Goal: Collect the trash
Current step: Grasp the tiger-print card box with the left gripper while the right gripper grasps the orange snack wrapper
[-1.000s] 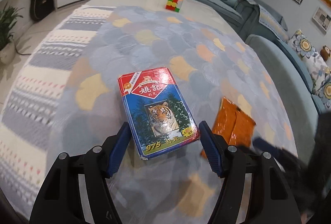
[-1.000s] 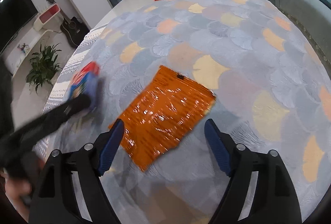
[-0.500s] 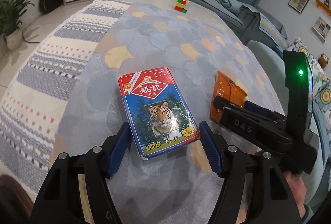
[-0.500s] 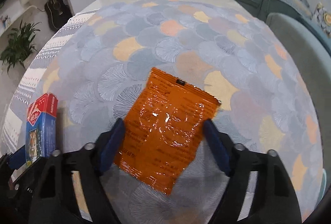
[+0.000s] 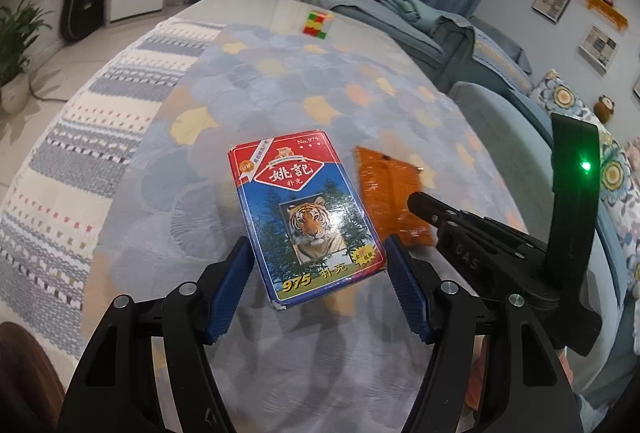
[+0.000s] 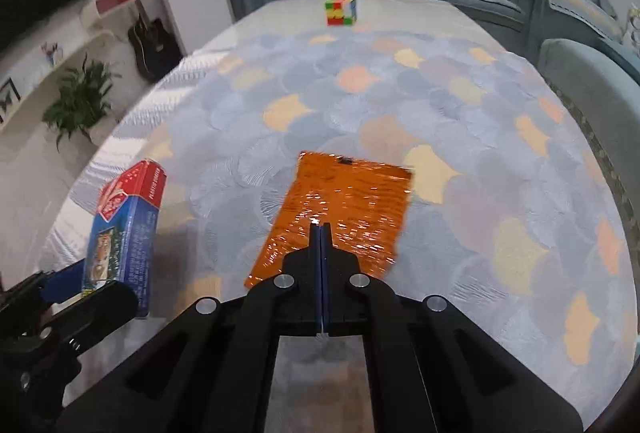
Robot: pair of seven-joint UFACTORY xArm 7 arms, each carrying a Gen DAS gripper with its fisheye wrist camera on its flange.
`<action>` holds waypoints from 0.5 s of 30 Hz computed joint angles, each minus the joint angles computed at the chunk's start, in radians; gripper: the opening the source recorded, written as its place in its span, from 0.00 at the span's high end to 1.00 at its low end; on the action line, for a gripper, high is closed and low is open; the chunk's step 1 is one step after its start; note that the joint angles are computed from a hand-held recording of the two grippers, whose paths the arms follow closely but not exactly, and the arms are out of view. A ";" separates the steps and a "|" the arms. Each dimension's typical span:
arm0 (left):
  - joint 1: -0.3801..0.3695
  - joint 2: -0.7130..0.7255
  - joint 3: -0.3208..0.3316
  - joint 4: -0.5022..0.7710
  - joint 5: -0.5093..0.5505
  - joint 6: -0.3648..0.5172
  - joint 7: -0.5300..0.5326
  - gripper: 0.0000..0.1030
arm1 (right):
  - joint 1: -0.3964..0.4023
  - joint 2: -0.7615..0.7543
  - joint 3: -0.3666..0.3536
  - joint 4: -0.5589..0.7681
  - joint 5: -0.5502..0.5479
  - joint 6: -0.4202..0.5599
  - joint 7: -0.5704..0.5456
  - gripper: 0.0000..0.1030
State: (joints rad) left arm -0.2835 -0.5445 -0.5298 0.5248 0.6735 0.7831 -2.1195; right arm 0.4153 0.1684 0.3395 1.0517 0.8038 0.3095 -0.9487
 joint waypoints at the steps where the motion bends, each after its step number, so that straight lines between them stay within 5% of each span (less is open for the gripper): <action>1: 0.004 0.009 -0.005 0.019 0.011 -0.001 0.006 0.37 | -0.024 -0.023 0.004 -0.008 0.049 0.023 -0.036 1.00; 6: 0.006 0.052 -0.026 0.098 0.054 0.043 0.020 0.37 | -0.035 -0.087 -0.056 -0.019 0.108 0.103 -0.062 1.00; 10: -0.021 0.030 -0.035 0.107 0.046 0.107 -0.002 0.37 | -0.010 -0.037 -0.094 0.058 -0.116 0.210 0.161 0.94; 13: -0.049 -0.007 -0.031 0.085 0.019 0.142 -0.011 0.36 | 0.014 0.022 -0.093 0.117 -0.247 0.255 0.291 0.42; 15: -0.064 -0.038 -0.025 0.061 -0.002 0.147 -0.012 0.36 | 0.017 0.049 -0.076 0.132 -0.261 0.224 0.328 0.32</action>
